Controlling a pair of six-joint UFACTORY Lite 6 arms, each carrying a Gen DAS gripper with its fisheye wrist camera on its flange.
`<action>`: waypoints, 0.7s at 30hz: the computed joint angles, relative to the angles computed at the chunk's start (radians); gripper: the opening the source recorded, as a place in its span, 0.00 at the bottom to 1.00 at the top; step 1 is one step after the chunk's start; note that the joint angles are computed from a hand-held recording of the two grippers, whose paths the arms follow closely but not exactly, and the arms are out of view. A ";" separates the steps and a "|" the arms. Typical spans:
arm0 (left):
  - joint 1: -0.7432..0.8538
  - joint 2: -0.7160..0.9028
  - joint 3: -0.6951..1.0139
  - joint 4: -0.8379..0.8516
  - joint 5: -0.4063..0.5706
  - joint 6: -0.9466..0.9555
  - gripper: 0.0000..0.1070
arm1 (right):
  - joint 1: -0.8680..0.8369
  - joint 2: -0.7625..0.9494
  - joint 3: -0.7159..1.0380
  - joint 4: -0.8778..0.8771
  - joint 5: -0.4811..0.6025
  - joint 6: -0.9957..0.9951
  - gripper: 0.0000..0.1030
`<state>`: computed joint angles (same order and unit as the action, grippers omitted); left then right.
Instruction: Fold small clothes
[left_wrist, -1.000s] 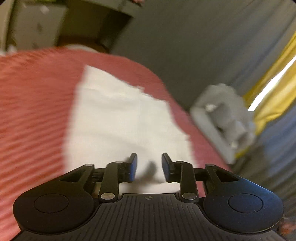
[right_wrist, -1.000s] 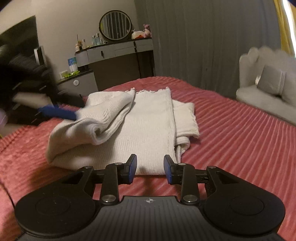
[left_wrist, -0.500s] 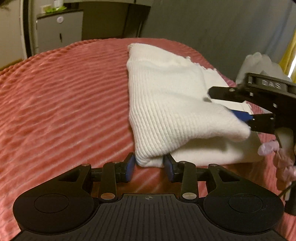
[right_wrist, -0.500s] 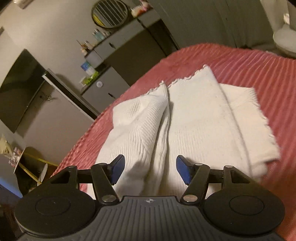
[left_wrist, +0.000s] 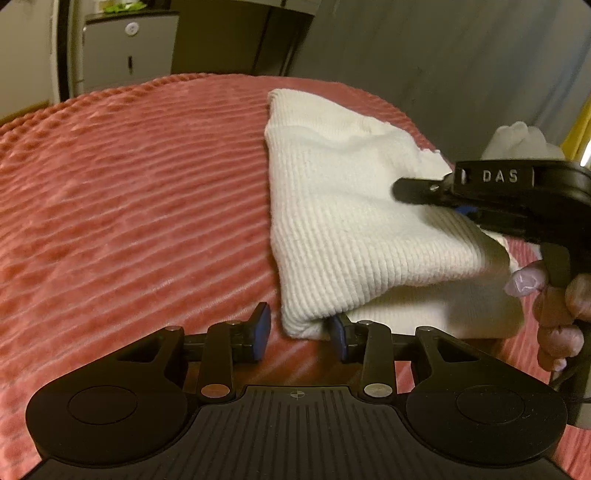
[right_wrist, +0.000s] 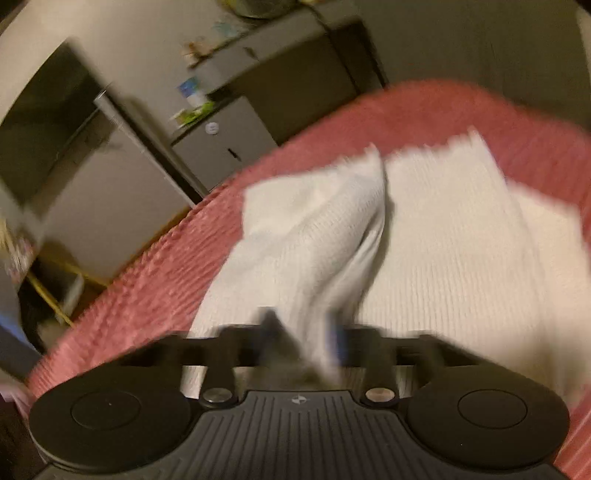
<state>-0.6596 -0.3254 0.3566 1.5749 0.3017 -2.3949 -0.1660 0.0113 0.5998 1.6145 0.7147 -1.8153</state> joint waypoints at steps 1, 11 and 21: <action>-0.005 -0.012 0.001 -0.033 0.004 0.029 0.35 | 0.027 -0.079 -0.043 0.040 -0.052 -0.070 0.15; -0.091 0.007 0.073 -0.170 0.005 0.189 0.39 | -0.162 -0.463 -0.363 0.429 -0.183 -0.849 0.15; -0.026 0.018 0.070 -0.155 -0.070 0.144 0.39 | -0.514 -0.091 -0.124 -0.172 0.135 -0.249 0.41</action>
